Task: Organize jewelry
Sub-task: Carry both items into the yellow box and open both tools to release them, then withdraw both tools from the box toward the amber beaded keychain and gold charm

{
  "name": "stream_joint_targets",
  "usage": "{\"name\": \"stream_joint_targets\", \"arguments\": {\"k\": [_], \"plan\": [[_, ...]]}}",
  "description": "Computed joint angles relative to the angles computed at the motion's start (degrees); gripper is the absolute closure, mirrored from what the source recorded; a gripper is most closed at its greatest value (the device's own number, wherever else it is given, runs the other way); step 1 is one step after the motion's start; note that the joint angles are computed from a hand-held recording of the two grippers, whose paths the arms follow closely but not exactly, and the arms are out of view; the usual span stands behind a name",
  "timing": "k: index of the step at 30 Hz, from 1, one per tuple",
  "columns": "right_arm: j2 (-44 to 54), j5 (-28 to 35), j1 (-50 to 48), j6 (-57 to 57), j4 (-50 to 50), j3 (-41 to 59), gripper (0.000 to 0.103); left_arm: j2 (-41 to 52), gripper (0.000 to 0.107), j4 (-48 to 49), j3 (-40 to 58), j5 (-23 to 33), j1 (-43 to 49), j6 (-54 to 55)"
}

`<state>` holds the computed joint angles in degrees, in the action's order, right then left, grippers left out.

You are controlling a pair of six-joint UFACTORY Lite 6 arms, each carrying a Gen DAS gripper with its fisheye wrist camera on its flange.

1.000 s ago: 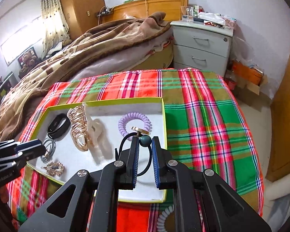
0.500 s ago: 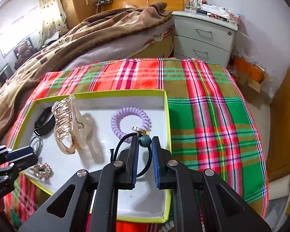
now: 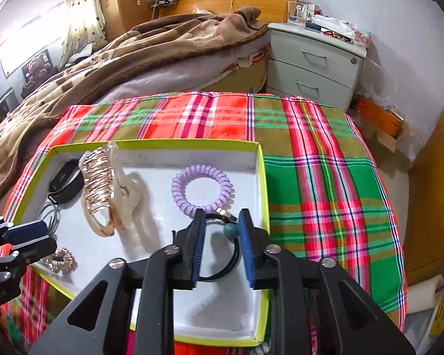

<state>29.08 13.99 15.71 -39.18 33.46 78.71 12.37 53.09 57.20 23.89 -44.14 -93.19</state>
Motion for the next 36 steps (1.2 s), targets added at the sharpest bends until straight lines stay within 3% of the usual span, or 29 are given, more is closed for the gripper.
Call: {"name": "stream_joint_targets", "arguments": {"k": [4,15,31,32,34,36], "plan": [[-1.60,-1.61,0.42,-0.81,1.02,-1.84,0.074,-0.40,0.076,0.44,-0.15,0.43,-0.45,-0.57],[-7.50,-2.07,-0.77,-16.25,17.71,-8.15,0.073,-1.98,0.073,0.68,-0.67,3.33,-2.70,-2.54],[-21.51,1.73,-6.82,-40.36,41.56,-22.77,0.072,-4.64,0.067,2.56,-1.51,6.02,-9.32,-7.97],[-22.47,2.13,-7.49,-41.06,42.17,-23.76,0.071,-4.39,0.066,3.24,-1.19,6.45,-10.12,-8.62],[-24.22,2.79,-8.73,-43.22,44.23,-25.83,0.057,-4.22,0.066,2.87,-1.01,4.52,-10.63,-8.05],[-25.93,4.14,-10.20,-45.35,45.88,-27.68,0.055,-3.22,0.066,2.20,-0.02,4.35,-11.77,-7.46]]}}
